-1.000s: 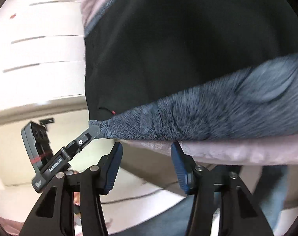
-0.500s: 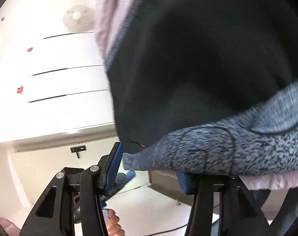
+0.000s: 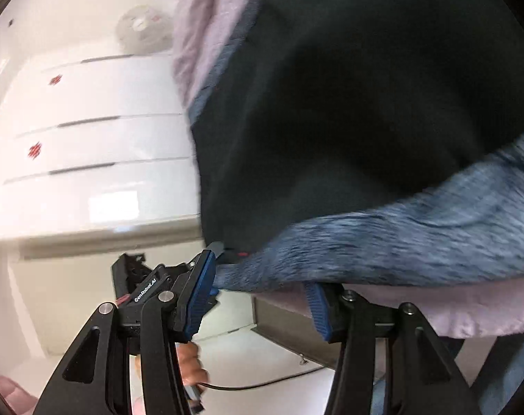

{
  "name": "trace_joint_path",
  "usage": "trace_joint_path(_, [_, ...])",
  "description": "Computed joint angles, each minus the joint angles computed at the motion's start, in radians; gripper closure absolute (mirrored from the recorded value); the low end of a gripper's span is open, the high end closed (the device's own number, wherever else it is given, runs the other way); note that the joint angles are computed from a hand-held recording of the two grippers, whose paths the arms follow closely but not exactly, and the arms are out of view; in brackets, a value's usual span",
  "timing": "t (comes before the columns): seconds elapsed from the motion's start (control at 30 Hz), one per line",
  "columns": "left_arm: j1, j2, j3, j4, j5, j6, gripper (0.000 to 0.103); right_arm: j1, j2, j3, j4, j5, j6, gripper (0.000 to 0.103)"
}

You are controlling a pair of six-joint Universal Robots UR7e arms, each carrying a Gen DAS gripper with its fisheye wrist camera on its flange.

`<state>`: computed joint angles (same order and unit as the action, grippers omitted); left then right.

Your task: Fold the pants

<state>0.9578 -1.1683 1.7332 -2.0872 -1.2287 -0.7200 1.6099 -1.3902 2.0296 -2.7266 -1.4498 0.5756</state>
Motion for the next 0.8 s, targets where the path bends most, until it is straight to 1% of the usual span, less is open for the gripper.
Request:
trace_joint_path(0.07, [-0.001, -0.005, 0.002, 0.015, 0.008, 0.036, 0.072, -0.015, -0.037, 0.042, -0.014, -0.035, 0.038, 0.048])
trace_joint_path(0.1, [-0.001, 0.003, -0.011, 0.027, 0.009, 0.046, 0.072, -0.030, -0.062, 0.078, -0.047, -0.044, 0.078, 0.048])
trace_joint_path(0.13, [-0.003, 0.008, -0.020, 0.043, 0.014, 0.052, 0.077, -0.046, -0.082, 0.112, -0.089, -0.039, 0.118, 0.051])
trace_joint_path(0.17, [-0.008, 0.014, -0.034, 0.062, 0.024, 0.058, 0.079, -0.065, -0.099, 0.146, -0.143, -0.026, 0.162, 0.077])
trace_joint_path(0.2, [-0.013, 0.021, -0.048, 0.070, 0.023, 0.067, 0.079, -0.093, -0.118, 0.181, -0.196, 0.004, 0.197, 0.096])
trace_joint_path(0.23, [-0.020, 0.022, -0.060, 0.080, 0.030, 0.071, 0.079, -0.113, -0.135, 0.209, -0.241, 0.033, 0.232, 0.098])
trace_joint_path(0.27, [-0.031, 0.024, -0.078, 0.095, 0.043, 0.079, 0.079, -0.107, -0.147, 0.209, -0.243, 0.029, 0.229, 0.098])
trace_joint_path(0.3, [-0.042, 0.027, -0.098, 0.106, 0.058, 0.092, 0.079, -0.087, -0.157, 0.187, -0.203, 0.004, 0.194, 0.099])
trace_joint_path(0.37, [-0.062, 0.048, -0.155, 0.117, 0.083, 0.121, 0.079, -0.030, -0.162, 0.097, -0.070, -0.047, 0.087, 0.099])
trace_joint_path(0.43, [-0.068, 0.075, -0.210, 0.112, 0.093, 0.145, 0.079, 0.007, -0.148, -0.008, 0.039, -0.068, 0.007, 0.099])
trace_joint_path(0.47, [-0.070, 0.099, -0.247, 0.105, 0.101, 0.164, 0.079, 0.009, -0.148, -0.047, 0.085, -0.063, -0.023, 0.099])
trace_joint_path(0.5, [-0.069, 0.128, -0.286, 0.094, 0.111, 0.191, 0.079, 0.014, -0.127, -0.118, 0.149, -0.060, -0.063, 0.099])
trace_joint_path(0.53, [-0.068, 0.159, -0.324, 0.082, 0.122, 0.223, 0.078, 0.015, -0.099, -0.171, 0.188, -0.058, -0.090, 0.099])
trace_joint_path(0.6, [-0.059, 0.230, -0.407, 0.054, 0.154, 0.298, 0.077, 0.001, -0.050, -0.295, 0.294, -0.045, -0.154, 0.099])
trace_joint_path(0.63, [-0.053, 0.264, -0.445, 0.035, 0.175, 0.329, 0.071, -0.009, -0.013, -0.365, 0.347, -0.041, -0.187, 0.098])
trace_joint_path(0.67, [-0.045, 0.308, -0.490, 0.012, 0.203, 0.363, 0.061, -0.022, 0.031, -0.440, 0.403, -0.035, -0.221, 0.098])
trace_joint_path(0.7, [-0.035, 0.349, -0.529, -0.011, 0.229, 0.388, 0.054, -0.040, 0.060, -0.500, 0.452, -0.033, -0.254, 0.098])
trace_joint_path(0.73, [-0.024, 0.391, -0.571, -0.030, 0.256, 0.407, 0.046, -0.052, 0.084, -0.531, 0.472, -0.037, -0.275, 0.097])
trace_joint_path(0.8, [0.003, 0.481, -0.667, -0.035, 0.292, 0.439, 0.046, -0.084, 0.161, -0.626, 0.528, -0.038, -0.301, 0.097])
